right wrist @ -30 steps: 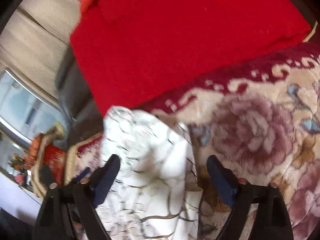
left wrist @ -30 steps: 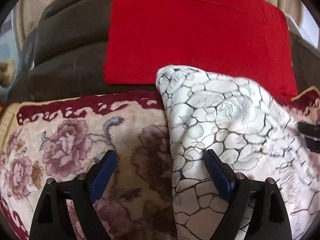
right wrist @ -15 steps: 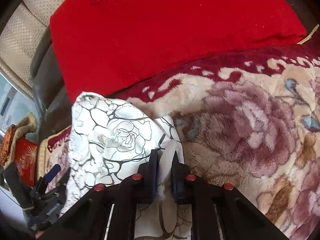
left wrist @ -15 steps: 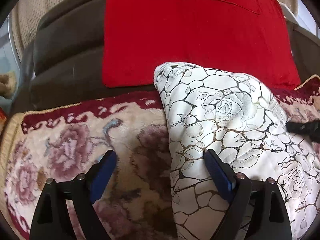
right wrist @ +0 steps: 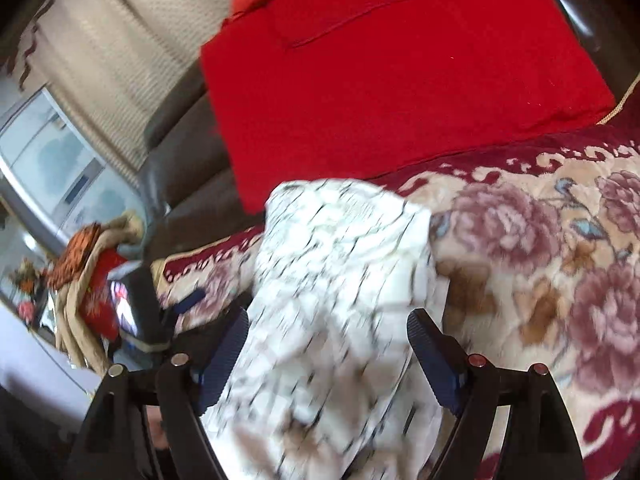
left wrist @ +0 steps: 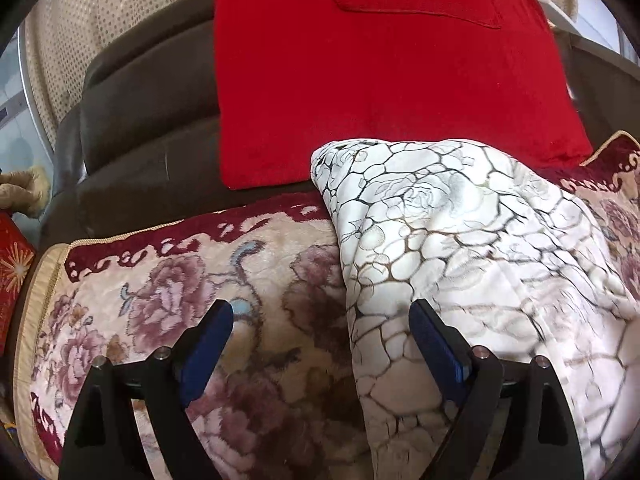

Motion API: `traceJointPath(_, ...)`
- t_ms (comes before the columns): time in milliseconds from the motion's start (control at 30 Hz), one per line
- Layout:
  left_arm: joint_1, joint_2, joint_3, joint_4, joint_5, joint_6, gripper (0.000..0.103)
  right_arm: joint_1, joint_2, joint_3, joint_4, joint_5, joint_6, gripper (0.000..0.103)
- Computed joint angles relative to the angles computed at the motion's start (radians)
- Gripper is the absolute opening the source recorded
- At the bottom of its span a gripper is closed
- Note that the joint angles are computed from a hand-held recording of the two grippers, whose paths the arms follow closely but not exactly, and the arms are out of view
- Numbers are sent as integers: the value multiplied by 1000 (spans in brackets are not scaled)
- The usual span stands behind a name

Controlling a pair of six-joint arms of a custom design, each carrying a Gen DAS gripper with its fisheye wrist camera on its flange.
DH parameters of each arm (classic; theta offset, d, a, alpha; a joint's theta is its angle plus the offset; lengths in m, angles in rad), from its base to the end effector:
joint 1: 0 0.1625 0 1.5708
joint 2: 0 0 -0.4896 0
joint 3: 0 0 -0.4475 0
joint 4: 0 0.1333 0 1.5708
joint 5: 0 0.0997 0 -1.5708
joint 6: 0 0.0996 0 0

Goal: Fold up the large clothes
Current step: 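Smooth the folded coat with the right tool while the left tool hovers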

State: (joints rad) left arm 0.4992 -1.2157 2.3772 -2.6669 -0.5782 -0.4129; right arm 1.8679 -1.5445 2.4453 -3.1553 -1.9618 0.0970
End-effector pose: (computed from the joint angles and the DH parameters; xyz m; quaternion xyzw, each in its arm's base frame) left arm -0.2863 -0.4029 0.1502 0.2990 0.8266 -0.3005 0.3702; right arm 0.2159 -0.3796 0.2928 0.0275 -0.9261 0.3583 0.1151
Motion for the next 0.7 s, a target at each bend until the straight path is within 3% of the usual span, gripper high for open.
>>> traceJointPath(133,-28,-35,30,12,11,4,90,94,-10,35,13,-107,8,85)
traceJointPath(233,-45,-59,52,23,19,3,90,108,-15,49,59,-138,59,85)
traceJointPath(300,-60,-79,63,49,20,-17,90,101,-12,62,77,-145,100,85)
traceJointPath(400,-82,-105,79,79,26,-38,90,49,-16,92,99,-75,178,81)
traceJointPath(533,-105,-135,98,123,29,-73,90,36,-20,106,86,-63,190,42)
traceJointPath(700,-138,-177,121,188,41,-122,90,94,-3,102,56,-135,158,38)
